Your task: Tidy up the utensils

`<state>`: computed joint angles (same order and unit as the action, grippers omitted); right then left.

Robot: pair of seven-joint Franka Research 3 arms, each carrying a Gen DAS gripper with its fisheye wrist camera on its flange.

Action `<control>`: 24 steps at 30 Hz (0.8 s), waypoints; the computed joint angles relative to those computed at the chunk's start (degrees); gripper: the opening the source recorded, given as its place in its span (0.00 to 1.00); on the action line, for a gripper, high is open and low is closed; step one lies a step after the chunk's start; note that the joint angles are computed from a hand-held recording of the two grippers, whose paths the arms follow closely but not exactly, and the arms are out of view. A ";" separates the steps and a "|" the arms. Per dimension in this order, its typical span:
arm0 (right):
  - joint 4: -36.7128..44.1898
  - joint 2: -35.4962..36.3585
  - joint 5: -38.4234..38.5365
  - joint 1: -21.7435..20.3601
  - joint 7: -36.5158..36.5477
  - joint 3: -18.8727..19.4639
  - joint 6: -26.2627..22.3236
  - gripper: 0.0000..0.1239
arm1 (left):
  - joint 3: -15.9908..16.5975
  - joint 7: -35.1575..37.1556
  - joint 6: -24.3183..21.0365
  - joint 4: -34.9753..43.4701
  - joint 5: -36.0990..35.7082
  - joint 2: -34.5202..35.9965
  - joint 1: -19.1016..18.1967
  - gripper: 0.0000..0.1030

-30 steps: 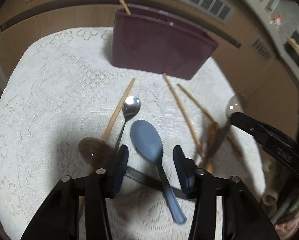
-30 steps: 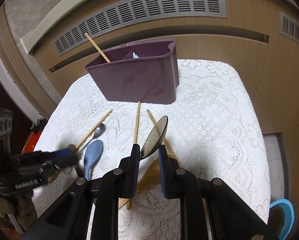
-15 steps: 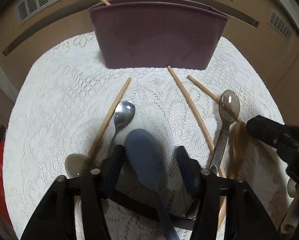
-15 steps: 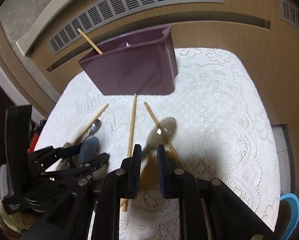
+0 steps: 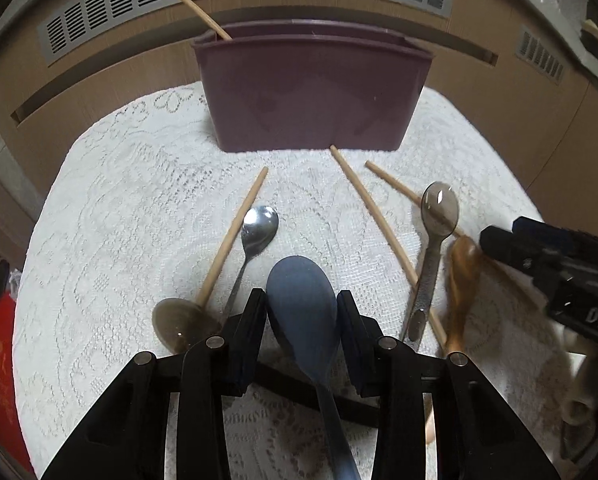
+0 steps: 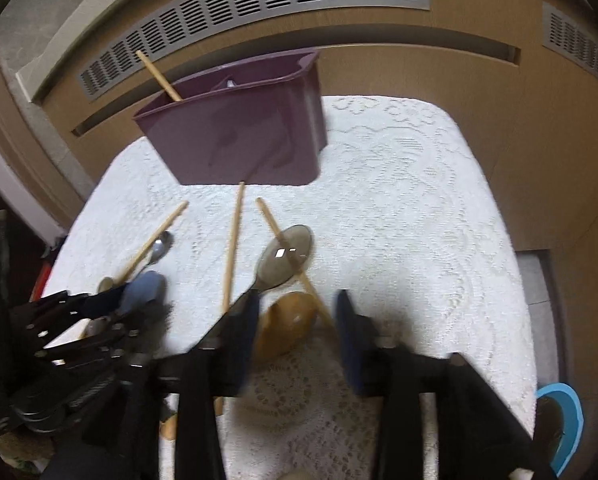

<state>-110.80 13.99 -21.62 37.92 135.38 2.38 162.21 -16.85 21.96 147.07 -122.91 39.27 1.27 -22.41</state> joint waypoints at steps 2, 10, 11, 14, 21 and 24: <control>0.09 -0.14 -3.66 1.42 3.45 -1.70 -0.74 0.52 | 0.29 -0.25 1.27 -0.91 0.87 -1.00 0.37 0.36; -1.15 -2.11 -18.23 2.75 15.06 -2.97 -6.31 0.68 | 0.01 -3.38 6.45 -5.76 3.93 -6.27 2.67 0.36; -1.23 -2.31 -19.85 2.57 16.75 -2.70 -6.91 0.69 | -0.02 -3.29 7.25 -6.22 3.93 -6.66 2.99 0.36; -0.92 -2.47 -22.30 1.34 19.84 -1.20 -8.30 0.71 | -0.22 -3.60 9.41 -7.31 4.31 -7.52 3.98 0.36; 10.51 5.07 -18.09 1.72 15.95 1.35 -14.42 0.72 | -0.34 -4.10 13.57 -10.82 3.05 -10.34 6.00 0.36; 19.46 11.34 -15.11 3.98 12.42 0.51 -20.87 0.71 | -0.79 -4.26 13.91 -11.68 2.73 -11.28 6.80 0.36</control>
